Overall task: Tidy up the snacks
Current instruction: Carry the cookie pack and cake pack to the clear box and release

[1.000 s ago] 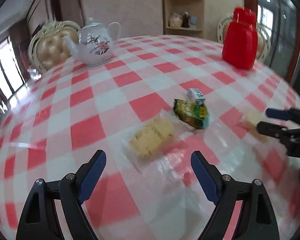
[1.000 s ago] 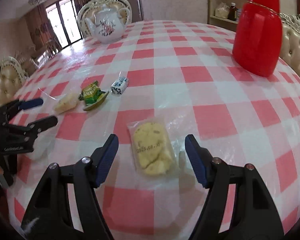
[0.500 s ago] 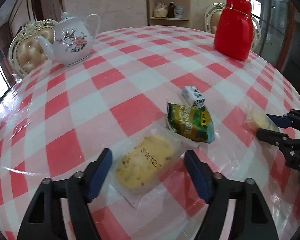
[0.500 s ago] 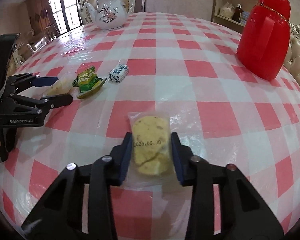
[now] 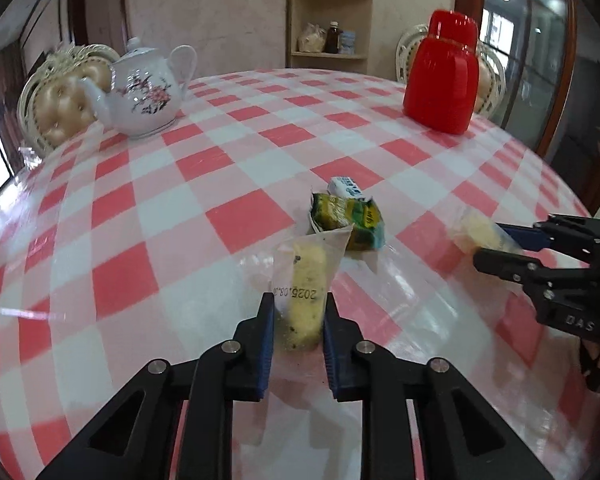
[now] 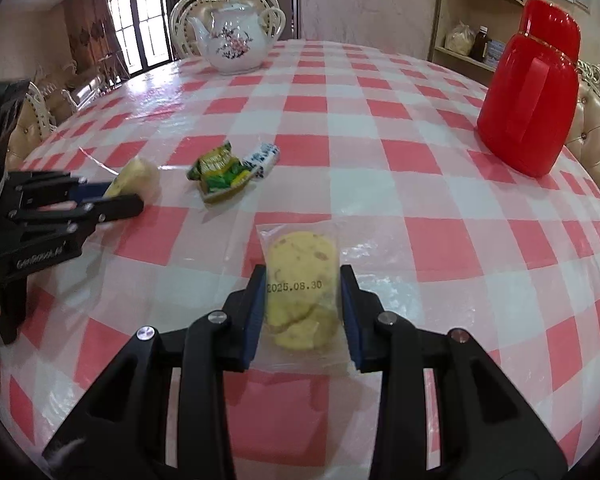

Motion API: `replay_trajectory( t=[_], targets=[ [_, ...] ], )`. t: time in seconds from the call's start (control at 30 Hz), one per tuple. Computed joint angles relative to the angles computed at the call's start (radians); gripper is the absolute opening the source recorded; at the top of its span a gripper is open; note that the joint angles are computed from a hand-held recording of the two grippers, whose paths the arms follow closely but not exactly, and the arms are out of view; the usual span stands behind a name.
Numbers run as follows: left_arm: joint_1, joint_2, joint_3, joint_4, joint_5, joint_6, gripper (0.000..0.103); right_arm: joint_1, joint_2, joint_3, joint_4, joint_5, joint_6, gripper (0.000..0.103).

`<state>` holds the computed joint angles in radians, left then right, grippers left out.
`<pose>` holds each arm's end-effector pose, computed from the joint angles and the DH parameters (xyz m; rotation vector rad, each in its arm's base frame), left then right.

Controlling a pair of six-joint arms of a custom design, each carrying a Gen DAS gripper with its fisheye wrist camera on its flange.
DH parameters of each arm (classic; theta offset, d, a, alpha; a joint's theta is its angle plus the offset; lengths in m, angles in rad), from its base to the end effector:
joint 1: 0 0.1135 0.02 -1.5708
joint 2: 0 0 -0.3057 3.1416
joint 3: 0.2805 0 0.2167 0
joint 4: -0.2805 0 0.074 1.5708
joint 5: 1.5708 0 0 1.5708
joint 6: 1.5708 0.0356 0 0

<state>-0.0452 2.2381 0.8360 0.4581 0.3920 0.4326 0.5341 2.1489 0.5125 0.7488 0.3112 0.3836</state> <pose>0.3650 -0.0301 0.0718 0.7292 2.3313 -0.3229 0.2649 0.1440 0.0741 -0.0469 2.4013 0.0404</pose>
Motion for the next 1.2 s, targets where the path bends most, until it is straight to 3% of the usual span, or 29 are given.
replay_trajectory(
  t=[0.27,0.67,0.97,1.2],
  targets=[
    [0.071,-0.081,-0.240,0.132,0.061,0.020,0.022,0.127,-0.074,-0.037,0.011,0.014,0.091,0.039],
    [0.325,-0.274,-0.521,0.231,0.217,0.140,0.022,0.486,-0.090,0.000,-0.102,0.206,0.325,0.039],
    [0.591,-0.308,-0.617,0.189,0.331,0.266,0.022,0.681,-0.067,0.096,-0.210,0.327,0.484,0.039],
    [0.874,-0.318,-0.592,0.005,0.423,0.469,0.022,0.768,-0.031,0.195,-0.242,0.349,0.517,0.039]
  ],
)
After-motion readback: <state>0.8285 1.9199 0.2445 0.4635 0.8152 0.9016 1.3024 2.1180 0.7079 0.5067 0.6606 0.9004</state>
